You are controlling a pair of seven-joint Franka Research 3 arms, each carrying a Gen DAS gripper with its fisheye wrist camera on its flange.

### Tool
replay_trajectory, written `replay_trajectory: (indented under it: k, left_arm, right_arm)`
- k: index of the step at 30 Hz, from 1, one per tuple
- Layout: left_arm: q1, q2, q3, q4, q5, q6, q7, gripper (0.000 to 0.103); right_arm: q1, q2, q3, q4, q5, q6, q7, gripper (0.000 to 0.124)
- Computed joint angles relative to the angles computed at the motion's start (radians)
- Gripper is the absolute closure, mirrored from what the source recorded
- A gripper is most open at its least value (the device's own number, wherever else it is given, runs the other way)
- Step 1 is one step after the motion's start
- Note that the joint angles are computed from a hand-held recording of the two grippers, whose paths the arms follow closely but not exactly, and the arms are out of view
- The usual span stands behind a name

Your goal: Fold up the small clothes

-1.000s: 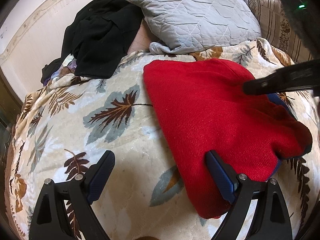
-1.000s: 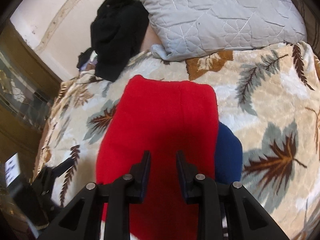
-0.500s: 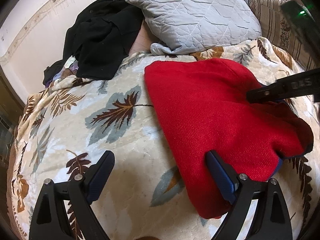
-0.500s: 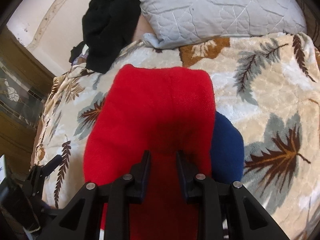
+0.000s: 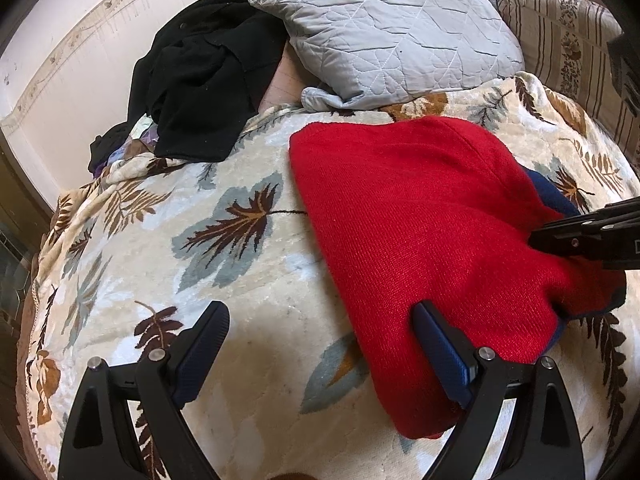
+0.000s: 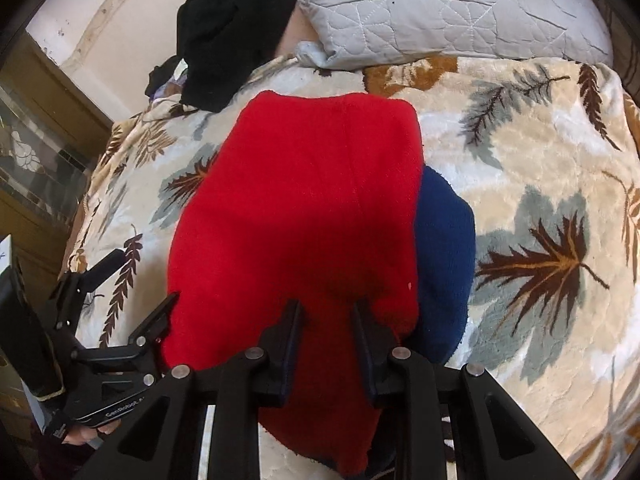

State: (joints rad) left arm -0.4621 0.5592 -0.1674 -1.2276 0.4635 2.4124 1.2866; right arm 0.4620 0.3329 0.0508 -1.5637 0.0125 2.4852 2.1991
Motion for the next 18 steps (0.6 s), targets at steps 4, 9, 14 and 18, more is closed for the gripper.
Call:
replay_trajectory:
  k: [4,9,14,18]
  left_arm:
    - [-0.005,0.000,0.004,0.002,0.008,-0.004,-0.005,0.010]
    - [-0.014,-0.003,0.011,0.009,0.024,-0.021,-0.016,0.010]
    - [-0.020,-0.040,0.020,-0.035,0.064,-0.002,-0.044,0.010]
    - [-0.016,-0.084,0.019,-0.093,0.098,0.037,-0.070,0.010]
  right_arm:
    - [0.009,-0.018,-0.004,-0.015,-0.025,-0.005,0.004,0.094]
    - [0.016,-0.052,-0.007,-0.046,-0.061,0.019,0.031,0.094]
    - [0.034,-0.096,-0.025,-0.095,-0.158,0.098,0.121,0.094]
    - [0.044,-0.109,-0.035,-0.105,-0.235,0.121,0.216,0.053]
